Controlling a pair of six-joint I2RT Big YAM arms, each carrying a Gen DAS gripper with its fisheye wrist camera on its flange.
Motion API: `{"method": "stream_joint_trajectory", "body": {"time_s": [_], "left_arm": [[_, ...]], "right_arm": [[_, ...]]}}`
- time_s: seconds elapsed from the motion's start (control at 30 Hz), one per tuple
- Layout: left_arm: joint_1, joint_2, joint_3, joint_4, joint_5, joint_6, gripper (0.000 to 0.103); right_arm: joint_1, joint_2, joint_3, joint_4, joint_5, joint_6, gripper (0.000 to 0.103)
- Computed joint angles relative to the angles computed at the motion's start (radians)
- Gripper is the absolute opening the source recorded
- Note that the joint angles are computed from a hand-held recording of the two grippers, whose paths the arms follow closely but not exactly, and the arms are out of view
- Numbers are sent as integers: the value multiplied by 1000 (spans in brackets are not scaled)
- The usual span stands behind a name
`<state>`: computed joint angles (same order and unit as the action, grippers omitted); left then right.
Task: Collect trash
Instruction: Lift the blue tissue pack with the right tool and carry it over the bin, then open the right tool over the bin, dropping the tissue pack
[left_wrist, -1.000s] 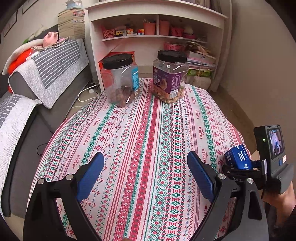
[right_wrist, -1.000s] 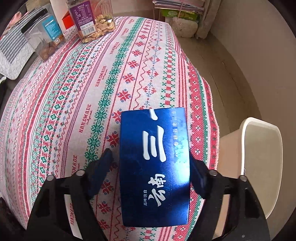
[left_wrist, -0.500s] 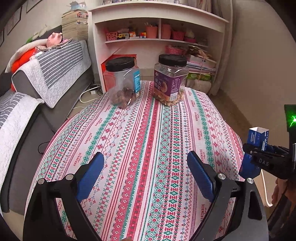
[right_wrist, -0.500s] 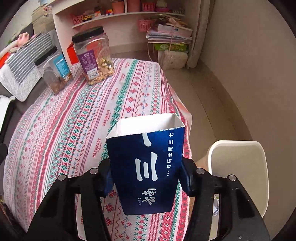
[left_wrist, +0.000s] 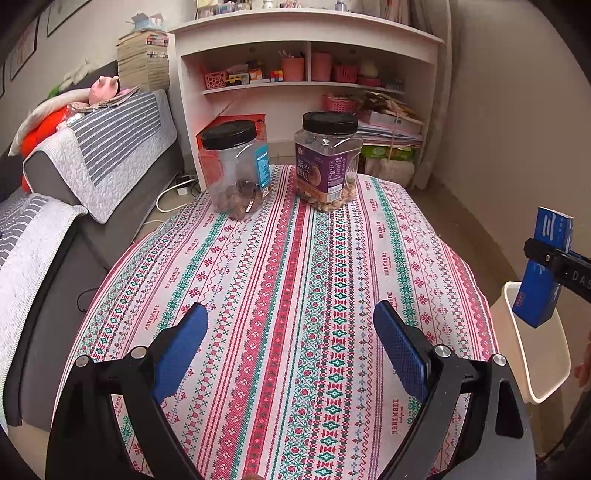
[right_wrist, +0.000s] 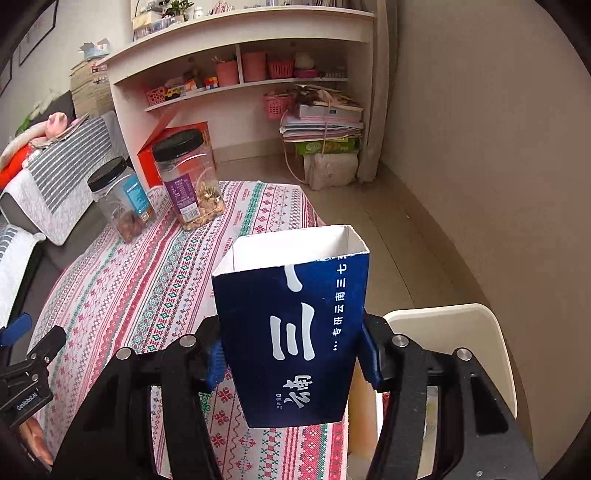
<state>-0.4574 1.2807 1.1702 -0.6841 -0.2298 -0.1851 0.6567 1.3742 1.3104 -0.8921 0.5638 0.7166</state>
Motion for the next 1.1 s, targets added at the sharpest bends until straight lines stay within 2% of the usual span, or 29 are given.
{"method": "stream_joint_trajectory", "body": {"time_s": [0.63, 0.93, 1.1], "left_arm": [[-75, -21, -18, 0, -46, 11, 89], [-113, -21, -16, 7, -69, 7, 89], [-142, -21, -5, 12, -72, -17, 88]], "right_arm": [[3, -179, -113, -63, 123, 68, 53], [-36, -264, -185, -168, 175, 157, 53], [-55, -298, -213, -248, 208, 239, 55]]}}
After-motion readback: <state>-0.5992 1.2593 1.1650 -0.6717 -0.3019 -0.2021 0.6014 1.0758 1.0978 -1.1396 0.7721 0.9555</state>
